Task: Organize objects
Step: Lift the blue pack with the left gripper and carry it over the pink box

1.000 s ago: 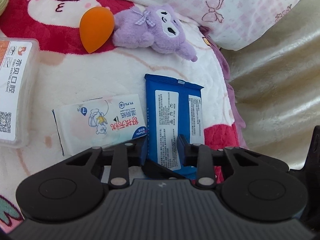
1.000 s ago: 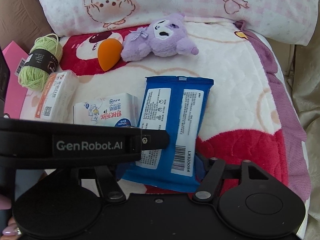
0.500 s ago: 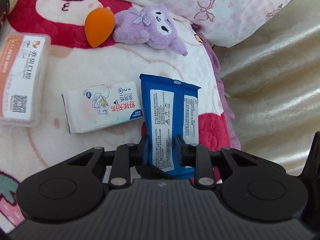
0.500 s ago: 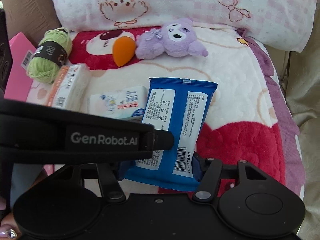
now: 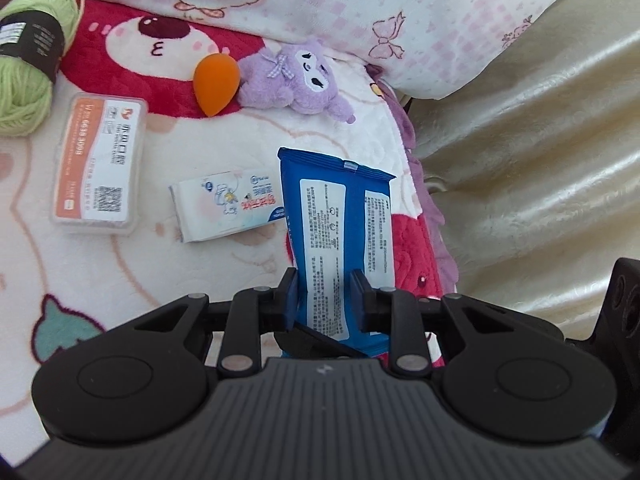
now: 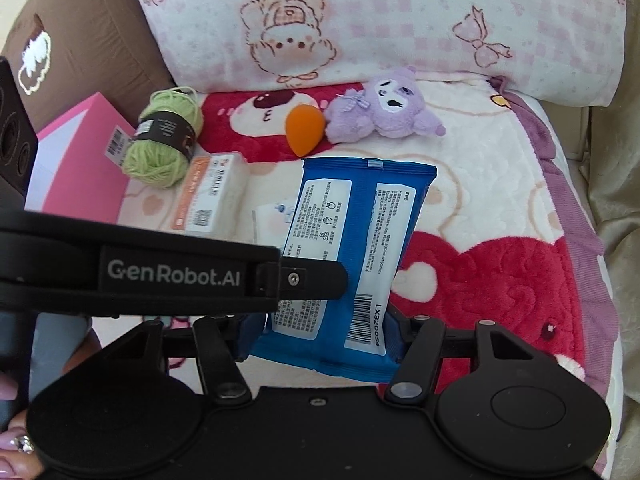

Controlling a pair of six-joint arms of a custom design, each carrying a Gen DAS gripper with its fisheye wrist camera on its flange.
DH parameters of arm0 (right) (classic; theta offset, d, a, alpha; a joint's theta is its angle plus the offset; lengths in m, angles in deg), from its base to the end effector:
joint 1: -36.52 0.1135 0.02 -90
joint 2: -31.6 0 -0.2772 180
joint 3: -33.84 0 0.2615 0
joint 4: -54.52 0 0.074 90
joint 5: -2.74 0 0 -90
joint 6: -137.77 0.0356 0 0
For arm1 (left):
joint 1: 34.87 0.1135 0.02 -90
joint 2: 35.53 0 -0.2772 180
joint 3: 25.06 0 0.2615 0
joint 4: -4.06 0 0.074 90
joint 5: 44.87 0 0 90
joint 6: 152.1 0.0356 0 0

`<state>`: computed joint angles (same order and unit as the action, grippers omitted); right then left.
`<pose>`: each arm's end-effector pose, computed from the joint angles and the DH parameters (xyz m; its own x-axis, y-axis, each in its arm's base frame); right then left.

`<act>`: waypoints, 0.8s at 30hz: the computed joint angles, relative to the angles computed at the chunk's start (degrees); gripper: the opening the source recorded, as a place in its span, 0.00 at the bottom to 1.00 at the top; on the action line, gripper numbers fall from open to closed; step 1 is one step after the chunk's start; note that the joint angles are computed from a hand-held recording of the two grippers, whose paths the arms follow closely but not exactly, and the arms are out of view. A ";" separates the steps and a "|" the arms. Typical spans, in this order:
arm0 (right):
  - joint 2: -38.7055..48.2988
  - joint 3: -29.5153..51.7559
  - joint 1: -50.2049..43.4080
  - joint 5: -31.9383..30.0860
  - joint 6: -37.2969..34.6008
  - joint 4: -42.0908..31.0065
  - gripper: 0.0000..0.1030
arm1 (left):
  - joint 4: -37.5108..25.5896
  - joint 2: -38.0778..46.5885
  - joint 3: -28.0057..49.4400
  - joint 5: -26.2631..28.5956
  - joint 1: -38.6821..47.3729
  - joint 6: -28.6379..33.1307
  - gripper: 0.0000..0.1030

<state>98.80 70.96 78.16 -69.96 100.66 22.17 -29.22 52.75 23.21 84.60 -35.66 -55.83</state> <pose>0.1482 0.1176 0.1422 -0.8236 0.2866 -0.4895 0.2076 0.9554 0.2101 0.2408 -0.0260 0.1253 -0.9308 0.0972 -0.3523 0.2968 0.7633 -0.5738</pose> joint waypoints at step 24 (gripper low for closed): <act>1.28 8.20 13.18 1.75 4.42 -2.45 0.63 | -27.27 -12.16 4.81 -1.49 18.53 21.38 0.25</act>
